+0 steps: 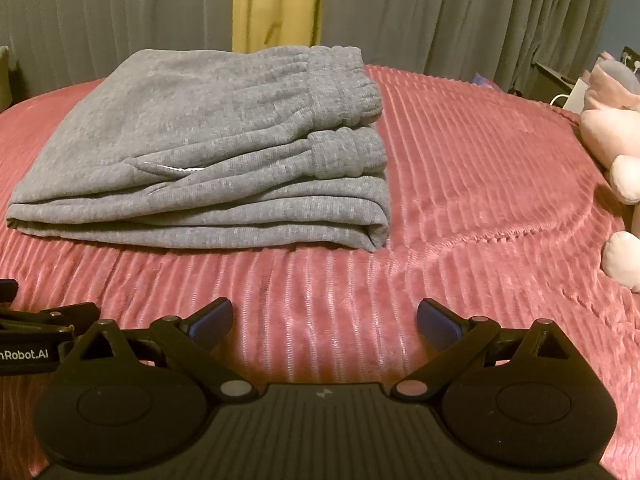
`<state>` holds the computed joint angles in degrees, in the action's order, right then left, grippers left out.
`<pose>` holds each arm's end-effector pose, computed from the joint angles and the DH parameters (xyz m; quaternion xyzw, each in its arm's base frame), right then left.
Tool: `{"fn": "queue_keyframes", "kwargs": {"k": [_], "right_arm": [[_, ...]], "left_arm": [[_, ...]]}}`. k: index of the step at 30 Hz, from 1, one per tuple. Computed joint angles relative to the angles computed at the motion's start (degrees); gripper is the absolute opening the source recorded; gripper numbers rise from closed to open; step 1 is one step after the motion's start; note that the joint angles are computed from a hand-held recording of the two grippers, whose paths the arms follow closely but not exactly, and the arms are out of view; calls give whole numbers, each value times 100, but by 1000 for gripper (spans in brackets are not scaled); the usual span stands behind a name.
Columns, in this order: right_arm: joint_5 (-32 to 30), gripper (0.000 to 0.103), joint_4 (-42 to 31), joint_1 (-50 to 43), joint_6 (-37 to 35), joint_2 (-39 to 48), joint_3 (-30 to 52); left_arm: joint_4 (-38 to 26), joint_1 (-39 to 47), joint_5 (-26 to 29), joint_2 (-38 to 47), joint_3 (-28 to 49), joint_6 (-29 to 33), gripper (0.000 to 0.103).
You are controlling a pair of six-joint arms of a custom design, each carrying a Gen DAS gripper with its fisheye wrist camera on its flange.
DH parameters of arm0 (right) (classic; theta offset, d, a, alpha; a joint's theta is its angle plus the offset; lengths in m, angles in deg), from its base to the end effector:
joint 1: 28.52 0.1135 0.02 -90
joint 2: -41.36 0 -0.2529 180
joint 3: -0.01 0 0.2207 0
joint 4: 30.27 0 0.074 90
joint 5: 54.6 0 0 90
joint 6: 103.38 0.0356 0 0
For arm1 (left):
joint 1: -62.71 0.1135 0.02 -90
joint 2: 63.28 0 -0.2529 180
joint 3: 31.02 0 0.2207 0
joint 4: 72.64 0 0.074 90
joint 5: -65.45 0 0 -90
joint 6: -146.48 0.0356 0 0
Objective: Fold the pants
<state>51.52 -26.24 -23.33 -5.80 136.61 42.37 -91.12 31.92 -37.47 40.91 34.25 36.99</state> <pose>0.2474 0.0125 0.1078 0.0686 0.9258 -0.0918 0.3603 0.2723 -0.1530 0.1285 0.0625 0.9522 -0.0207 0.2983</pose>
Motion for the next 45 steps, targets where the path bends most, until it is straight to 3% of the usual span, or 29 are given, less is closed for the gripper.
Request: {"fn": "queue_keyframes", "kwargs": {"k": [45], "right_arm": [[62, 99, -14, 62, 12, 79, 17]], "left_arm": [[44, 27, -12, -225, -154, 11, 103]]}}
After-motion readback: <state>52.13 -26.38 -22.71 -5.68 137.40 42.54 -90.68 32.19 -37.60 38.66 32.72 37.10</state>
